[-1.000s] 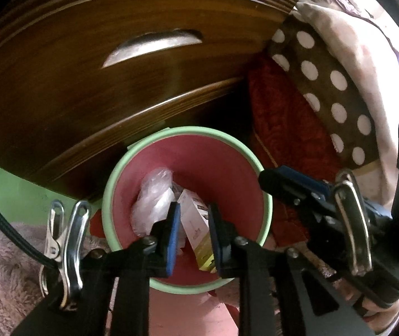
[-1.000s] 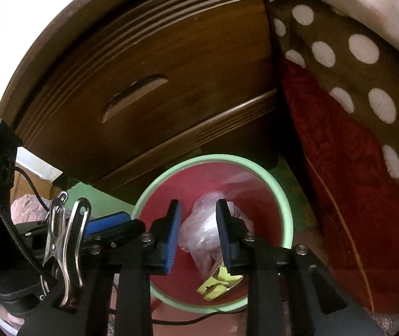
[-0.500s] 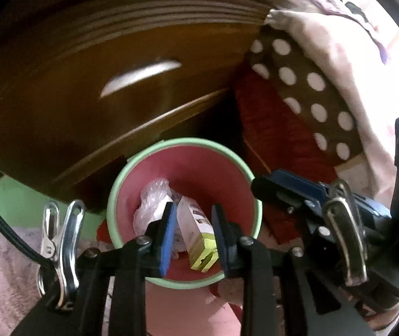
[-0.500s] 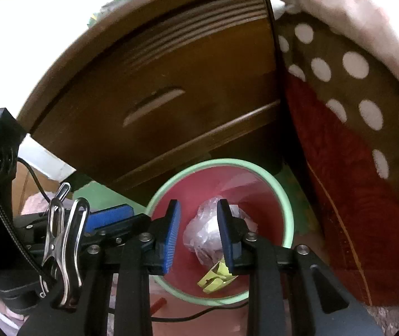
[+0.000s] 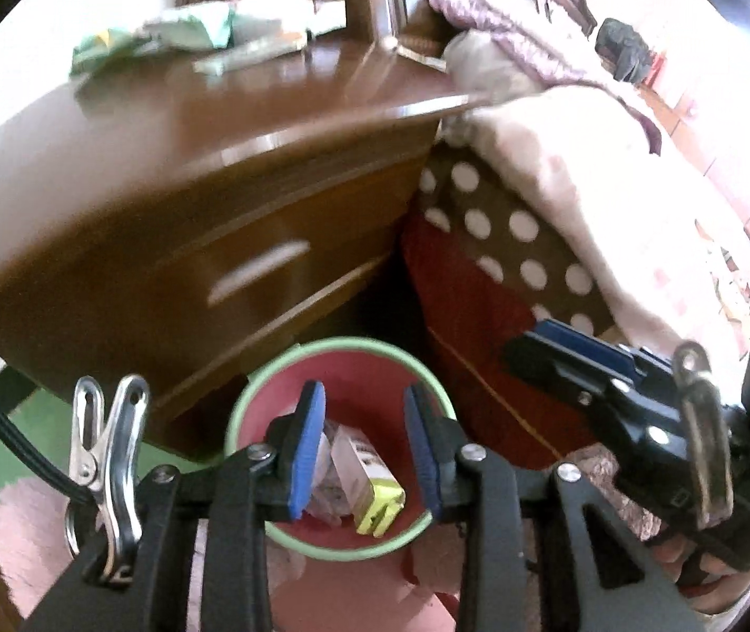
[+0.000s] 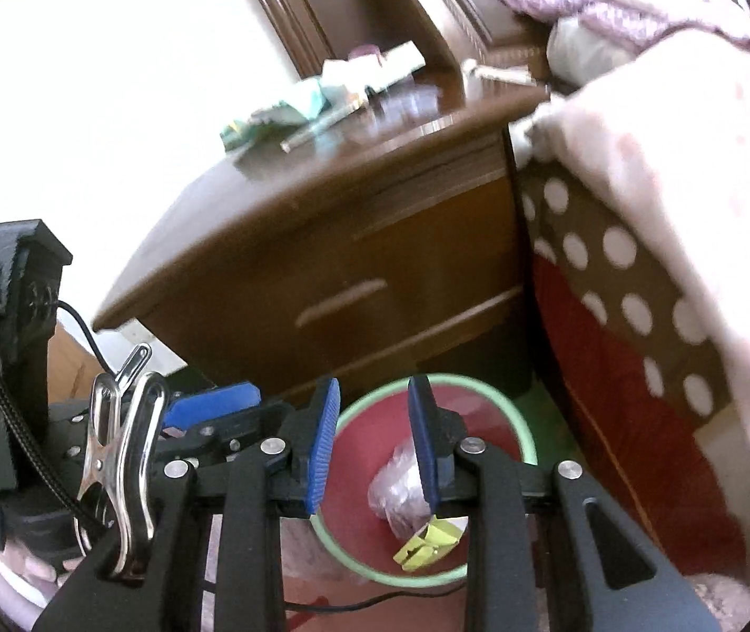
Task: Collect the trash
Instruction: 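Raise both tools back toward the nightstand top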
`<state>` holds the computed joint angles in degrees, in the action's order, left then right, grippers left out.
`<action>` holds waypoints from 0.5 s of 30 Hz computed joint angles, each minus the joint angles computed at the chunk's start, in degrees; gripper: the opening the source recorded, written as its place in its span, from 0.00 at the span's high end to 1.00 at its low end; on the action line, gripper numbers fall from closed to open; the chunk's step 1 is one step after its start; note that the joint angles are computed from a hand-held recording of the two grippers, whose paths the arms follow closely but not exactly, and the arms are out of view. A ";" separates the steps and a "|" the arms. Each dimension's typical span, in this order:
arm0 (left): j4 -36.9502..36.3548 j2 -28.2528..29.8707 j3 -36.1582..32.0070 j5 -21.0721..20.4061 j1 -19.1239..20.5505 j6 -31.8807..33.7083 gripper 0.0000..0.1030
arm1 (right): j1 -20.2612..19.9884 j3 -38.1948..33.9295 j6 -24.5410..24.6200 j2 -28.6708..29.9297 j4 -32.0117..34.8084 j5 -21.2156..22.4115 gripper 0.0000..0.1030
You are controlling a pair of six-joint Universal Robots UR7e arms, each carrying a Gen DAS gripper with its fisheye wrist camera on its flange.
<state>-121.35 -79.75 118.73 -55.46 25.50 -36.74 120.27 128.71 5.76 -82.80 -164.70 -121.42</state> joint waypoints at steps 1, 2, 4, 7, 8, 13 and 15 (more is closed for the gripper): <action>0.34 -0.06 -0.68 0.68 -0.14 0.40 0.67 | 0.41 -0.34 0.00 0.07 -0.18 -0.26 0.73; 0.70 -0.06 -1.39 1.01 -0.23 0.76 0.66 | 0.92 -0.78 0.17 -0.09 0.13 -0.50 0.73; 0.87 0.20 -2.86 1.33 0.07 1.87 0.66 | 1.56 -1.56 0.13 -0.05 0.35 -0.42 0.73; 0.77 0.72 -5.10 2.10 0.54 3.70 0.64 | 3.06 -3.74 -1.23 0.71 0.89 -1.94 0.73; 0.66 0.98 -5.79 2.44 0.77 4.33 0.63 | 3.31 -4.07 -1.94 0.75 0.85 -2.31 0.73; 0.10 3.48 -9.77 4.09 2.32 7.92 0.59 | 2.73 -7.05 -5.84 2.07 -0.25 -1.02 0.73; 0.18 4.60 -11.47 4.96 2.87 9.18 0.58 | 2.42 -8.26 -7.40 2.75 -0.65 -0.96 0.73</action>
